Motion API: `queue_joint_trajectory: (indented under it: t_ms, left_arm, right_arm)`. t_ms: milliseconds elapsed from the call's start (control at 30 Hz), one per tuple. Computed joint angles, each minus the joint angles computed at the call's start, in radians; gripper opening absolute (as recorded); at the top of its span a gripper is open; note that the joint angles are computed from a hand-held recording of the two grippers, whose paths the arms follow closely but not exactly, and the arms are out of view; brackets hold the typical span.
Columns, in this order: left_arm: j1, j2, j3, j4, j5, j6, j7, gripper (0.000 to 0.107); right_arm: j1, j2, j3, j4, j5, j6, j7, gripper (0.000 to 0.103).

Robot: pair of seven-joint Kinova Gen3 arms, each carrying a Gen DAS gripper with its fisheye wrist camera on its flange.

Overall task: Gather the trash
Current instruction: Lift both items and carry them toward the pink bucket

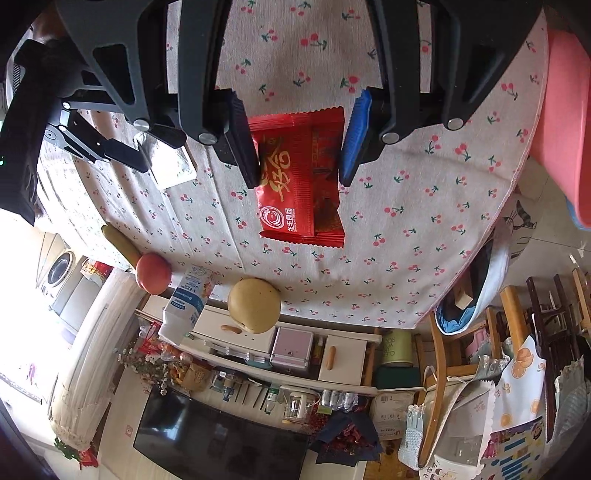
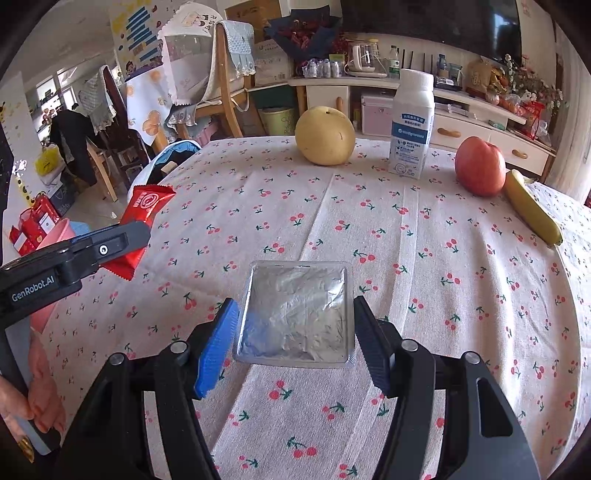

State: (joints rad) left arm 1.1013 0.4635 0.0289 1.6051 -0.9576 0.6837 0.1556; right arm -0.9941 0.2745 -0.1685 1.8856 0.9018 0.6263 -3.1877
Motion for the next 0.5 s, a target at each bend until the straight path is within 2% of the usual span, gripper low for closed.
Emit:
queue_joint_trajectory:
  t_ms: [267,500]
  left_arm:
    - [0.039,-0.056,0.028,0.07,-0.056,0.057,0.077,0.046]
    - [0.024,-0.111,0.079,0.135,-0.136,0.118,0.174,0.046]
  right_arm:
    - [-0.029,-0.009,-0.019,0.004,-0.008,0.015,-0.037,0.064]
    - [-0.068,0.001,-0.039,-0.029,-0.01,0.056,-0.042,0.064]
